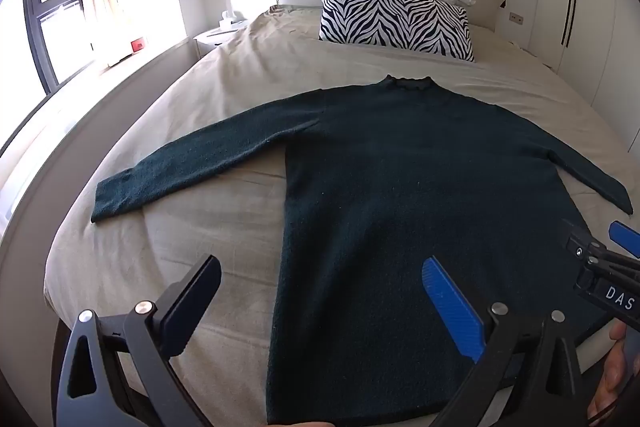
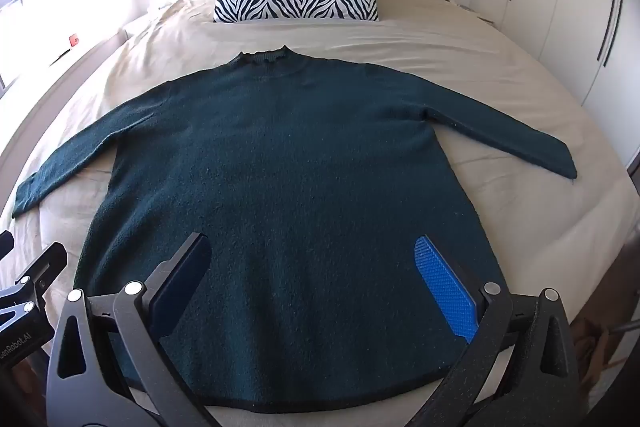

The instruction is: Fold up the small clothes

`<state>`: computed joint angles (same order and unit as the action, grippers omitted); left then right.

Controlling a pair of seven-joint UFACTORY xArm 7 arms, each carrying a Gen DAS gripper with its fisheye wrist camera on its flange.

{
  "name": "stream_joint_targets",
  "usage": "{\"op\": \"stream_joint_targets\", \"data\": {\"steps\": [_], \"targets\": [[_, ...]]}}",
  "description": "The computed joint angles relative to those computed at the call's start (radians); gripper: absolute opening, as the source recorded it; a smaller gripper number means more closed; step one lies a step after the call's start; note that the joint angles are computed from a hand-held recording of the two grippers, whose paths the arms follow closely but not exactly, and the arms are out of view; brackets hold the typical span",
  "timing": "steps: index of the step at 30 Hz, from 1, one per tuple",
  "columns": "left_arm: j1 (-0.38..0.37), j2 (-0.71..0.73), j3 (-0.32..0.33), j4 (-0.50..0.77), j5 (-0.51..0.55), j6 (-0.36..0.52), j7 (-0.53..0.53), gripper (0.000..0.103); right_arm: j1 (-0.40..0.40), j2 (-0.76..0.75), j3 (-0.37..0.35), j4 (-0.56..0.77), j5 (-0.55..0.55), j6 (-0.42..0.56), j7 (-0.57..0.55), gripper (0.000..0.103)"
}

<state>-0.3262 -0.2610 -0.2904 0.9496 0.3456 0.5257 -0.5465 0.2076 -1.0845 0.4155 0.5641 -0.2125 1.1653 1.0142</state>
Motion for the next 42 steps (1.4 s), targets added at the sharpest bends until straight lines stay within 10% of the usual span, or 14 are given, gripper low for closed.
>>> {"op": "stream_joint_targets", "data": {"steps": [42], "targets": [[0.0, -0.002, 0.007, -0.012, -0.019, -0.004, 0.014, 0.103, 0.018, 0.04, 0.008, 0.012, -0.009, 0.011, 0.008, 0.103]]}}
